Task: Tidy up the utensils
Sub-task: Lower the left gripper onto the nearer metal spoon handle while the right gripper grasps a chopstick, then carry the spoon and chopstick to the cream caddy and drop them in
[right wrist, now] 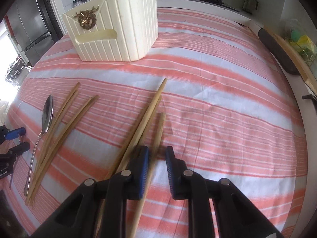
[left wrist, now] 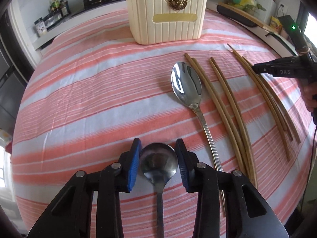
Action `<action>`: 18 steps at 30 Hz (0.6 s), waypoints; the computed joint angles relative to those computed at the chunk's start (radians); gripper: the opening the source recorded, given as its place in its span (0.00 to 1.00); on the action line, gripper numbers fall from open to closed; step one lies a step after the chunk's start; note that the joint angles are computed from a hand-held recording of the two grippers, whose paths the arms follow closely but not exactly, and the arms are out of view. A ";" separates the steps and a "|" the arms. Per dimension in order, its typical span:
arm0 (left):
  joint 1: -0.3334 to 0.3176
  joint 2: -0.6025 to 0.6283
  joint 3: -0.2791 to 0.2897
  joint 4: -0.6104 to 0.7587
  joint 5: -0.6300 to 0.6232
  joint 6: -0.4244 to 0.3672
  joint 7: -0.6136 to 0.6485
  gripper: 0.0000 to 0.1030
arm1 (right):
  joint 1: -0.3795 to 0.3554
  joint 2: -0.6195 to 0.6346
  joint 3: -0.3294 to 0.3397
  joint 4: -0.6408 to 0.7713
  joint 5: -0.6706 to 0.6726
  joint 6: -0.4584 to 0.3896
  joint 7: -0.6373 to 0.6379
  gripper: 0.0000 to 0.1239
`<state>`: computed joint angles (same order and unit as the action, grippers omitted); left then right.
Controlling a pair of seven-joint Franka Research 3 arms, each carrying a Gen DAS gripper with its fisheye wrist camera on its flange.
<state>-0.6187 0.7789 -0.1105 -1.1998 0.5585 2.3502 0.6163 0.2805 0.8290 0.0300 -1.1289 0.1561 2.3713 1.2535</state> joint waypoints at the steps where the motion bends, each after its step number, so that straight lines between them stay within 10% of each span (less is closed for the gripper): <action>1: 0.004 0.005 -0.001 0.007 -0.002 0.002 0.005 0.35 | 0.005 0.031 -0.004 0.055 -0.009 -0.024 0.002 0.08; 7: 0.015 -0.041 0.012 -0.049 0.002 0.045 -0.046 0.35 | -0.052 0.149 0.047 0.274 0.085 -0.151 0.058 0.06; 18: 0.021 -0.273 0.034 -0.272 0.190 0.185 -0.272 0.35 | -0.155 -0.202 0.135 -0.195 0.331 0.093 -0.132 0.06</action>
